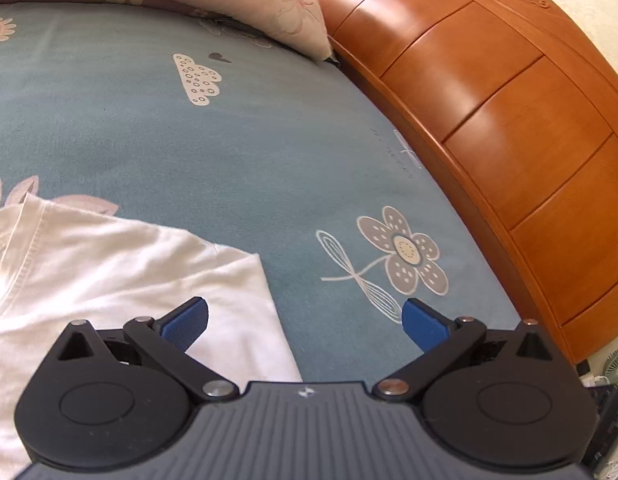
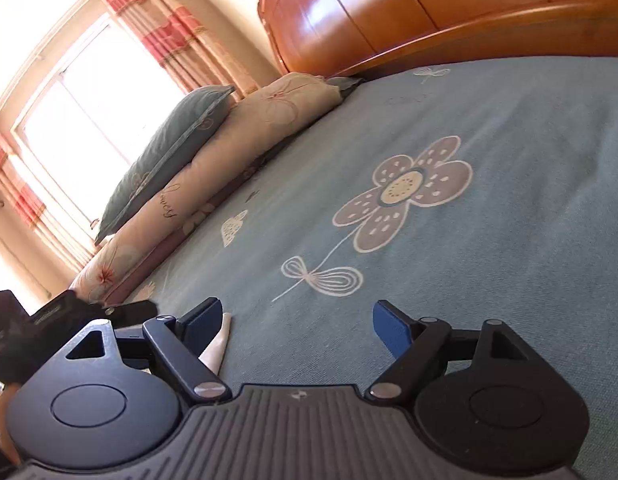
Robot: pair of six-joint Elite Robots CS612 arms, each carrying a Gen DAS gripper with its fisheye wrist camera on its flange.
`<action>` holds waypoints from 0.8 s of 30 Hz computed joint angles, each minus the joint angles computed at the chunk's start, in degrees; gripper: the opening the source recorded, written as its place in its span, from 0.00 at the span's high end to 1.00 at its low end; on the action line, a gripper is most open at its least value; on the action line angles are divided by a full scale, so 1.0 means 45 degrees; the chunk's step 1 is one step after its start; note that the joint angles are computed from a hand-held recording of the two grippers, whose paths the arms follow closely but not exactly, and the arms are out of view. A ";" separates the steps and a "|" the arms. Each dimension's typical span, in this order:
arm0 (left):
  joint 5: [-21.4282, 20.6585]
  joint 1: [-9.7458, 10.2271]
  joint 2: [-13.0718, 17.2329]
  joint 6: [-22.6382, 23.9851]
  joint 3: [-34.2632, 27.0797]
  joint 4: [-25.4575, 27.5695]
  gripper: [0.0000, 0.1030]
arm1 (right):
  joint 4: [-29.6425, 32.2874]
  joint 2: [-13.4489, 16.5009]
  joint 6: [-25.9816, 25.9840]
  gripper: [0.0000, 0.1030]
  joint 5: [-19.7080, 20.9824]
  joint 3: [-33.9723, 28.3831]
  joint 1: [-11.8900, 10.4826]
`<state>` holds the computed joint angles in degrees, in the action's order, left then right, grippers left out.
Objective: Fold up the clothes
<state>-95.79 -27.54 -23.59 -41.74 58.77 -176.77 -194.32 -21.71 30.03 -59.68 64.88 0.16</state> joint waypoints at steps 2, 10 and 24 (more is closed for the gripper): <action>-0.0438 -0.0087 -0.0143 -0.0097 0.0465 -0.0442 0.01 | 0.0126 0.0027 0.0136 0.17 -0.0064 -0.0035 -0.0023; -0.1596 -0.0217 0.0874 -0.0740 -0.0876 -0.0231 0.01 | -0.0209 -0.0056 -0.1111 0.17 0.0288 0.0130 -0.0012; 0.0334 -0.0358 -0.0950 -0.0138 0.2410 -0.1592 0.01 | 0.0037 -0.0110 -0.0708 0.17 0.0424 0.0169 -0.0027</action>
